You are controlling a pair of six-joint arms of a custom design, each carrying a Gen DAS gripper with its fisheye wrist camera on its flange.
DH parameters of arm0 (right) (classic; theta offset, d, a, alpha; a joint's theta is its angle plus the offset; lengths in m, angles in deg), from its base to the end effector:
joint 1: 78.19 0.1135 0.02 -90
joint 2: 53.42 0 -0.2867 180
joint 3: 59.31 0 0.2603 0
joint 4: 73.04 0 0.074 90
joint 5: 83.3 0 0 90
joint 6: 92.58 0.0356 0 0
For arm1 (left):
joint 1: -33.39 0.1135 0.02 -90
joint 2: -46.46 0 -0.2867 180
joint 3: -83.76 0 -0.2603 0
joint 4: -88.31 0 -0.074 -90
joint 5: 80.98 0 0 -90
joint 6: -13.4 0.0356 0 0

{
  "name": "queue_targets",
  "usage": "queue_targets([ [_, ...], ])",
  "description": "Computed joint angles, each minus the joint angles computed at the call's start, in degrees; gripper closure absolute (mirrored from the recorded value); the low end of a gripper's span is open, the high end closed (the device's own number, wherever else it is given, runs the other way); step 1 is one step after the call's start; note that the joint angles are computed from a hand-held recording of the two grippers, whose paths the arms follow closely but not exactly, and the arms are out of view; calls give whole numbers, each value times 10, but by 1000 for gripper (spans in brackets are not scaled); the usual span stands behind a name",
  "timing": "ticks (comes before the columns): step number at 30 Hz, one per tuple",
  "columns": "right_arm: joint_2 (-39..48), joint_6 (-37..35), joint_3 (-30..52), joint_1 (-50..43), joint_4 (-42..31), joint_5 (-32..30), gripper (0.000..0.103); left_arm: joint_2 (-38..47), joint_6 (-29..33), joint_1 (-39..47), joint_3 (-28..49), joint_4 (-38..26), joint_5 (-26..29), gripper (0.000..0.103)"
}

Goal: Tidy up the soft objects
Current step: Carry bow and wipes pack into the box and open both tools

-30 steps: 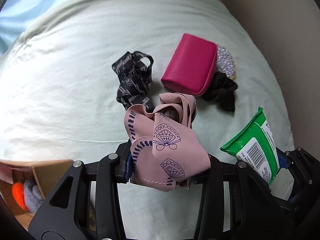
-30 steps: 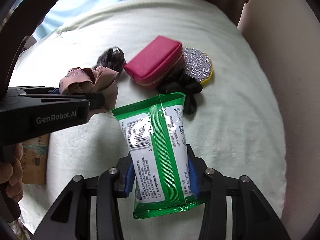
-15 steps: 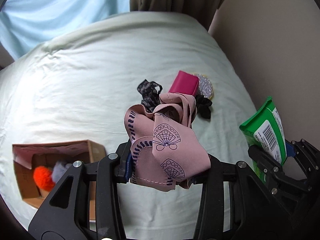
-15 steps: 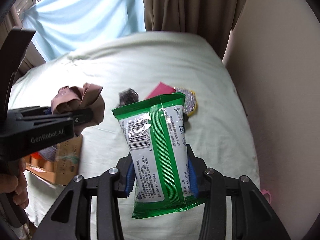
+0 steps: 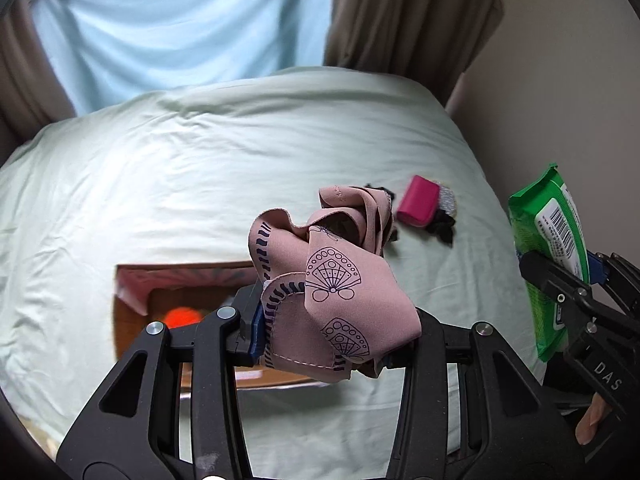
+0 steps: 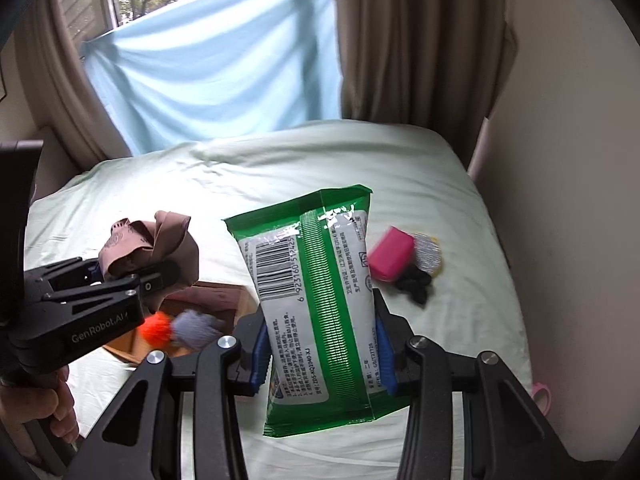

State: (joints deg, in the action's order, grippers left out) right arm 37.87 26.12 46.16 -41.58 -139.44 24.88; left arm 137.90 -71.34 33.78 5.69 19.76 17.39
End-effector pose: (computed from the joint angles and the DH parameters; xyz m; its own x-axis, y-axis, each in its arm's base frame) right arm 0.2835 0.1968 0.3787 -0.7549 0.0075 -0.6558 -0.0577 0.9953 0.0779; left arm 0.3410 -0.0029 0.3548 -0.8386 0.0850 -0.5381 0.1478 0.9862 -0.0745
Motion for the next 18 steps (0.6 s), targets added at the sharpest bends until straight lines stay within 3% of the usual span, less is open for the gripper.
queue_targets([
  [5, 75, 35, 101, 66, -34, 15, 63, -4, 77, 117, 8, -23, 37, 66],
  [11, 197, 77, 244, 114, -75, -4, 63, 54, 160, 247, 50, -46, 67, 66],
  [18, 351, 125, 402, 124, -116, -49, 63, 149, 225, 319, 86, -47, 51, 66],
])
